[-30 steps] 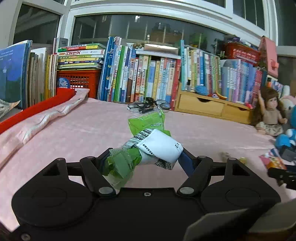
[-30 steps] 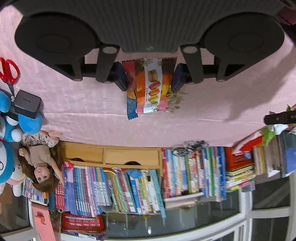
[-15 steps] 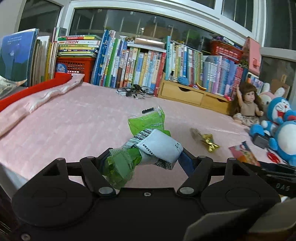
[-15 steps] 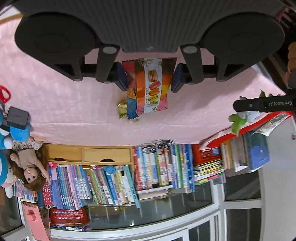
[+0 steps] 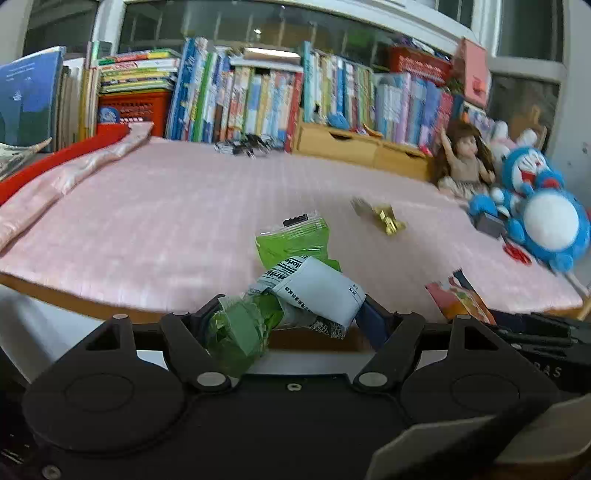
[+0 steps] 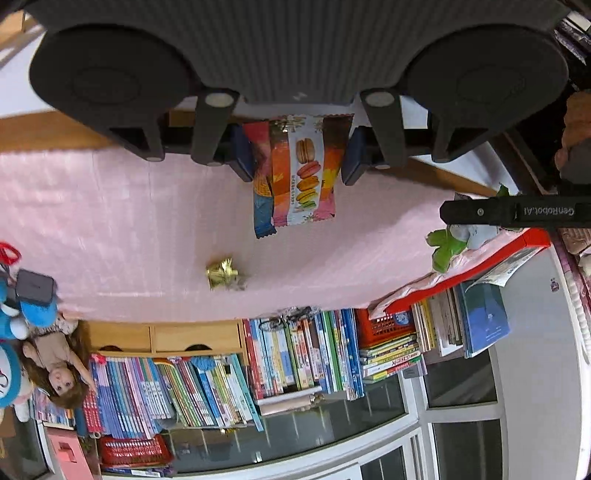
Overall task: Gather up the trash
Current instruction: 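Lower both held items into the black bin and open both tools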
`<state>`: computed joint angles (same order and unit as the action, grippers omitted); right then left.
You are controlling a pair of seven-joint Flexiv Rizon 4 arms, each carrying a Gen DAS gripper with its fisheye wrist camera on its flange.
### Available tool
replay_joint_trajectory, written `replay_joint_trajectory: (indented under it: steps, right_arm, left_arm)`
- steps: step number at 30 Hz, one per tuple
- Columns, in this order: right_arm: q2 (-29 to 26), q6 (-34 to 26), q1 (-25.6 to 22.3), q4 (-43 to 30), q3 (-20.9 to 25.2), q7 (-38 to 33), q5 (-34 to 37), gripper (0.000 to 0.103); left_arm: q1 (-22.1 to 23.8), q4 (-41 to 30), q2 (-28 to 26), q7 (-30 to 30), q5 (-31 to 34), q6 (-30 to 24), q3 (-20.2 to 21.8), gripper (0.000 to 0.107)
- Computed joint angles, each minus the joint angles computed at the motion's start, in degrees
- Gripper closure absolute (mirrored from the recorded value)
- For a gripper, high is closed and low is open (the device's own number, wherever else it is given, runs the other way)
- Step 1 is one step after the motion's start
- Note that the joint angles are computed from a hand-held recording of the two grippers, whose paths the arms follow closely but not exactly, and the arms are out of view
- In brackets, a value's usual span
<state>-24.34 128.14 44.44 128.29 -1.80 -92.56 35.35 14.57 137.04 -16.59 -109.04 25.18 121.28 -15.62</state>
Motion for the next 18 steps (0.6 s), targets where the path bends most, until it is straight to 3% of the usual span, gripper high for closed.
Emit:
replay_joint_trajectory:
  steps: [5,10,18]
  right_arm:
    - [0.59,-1.83,3.19,1.17,-0.65,-1.54,2.67,0.045]
    - [0.16,-4.79,6.69,2.01,-2.33,-1.21,4.76,0.045]
    - [-0.78,-8.68,9.04,5.02,-3.96,5.97,2.09,0.045]
  left_arm:
    - [3.58,2.41,1.3,0.04,4.09,-2.52,-3.34,0.034]
    - [4.67,4.8,1.31,2.27,3.01,-4.85,-5.09,0.034]
    - [5.91,7.71,-0.63,8.86,-1.43,-8.6,-7.7,0.034]
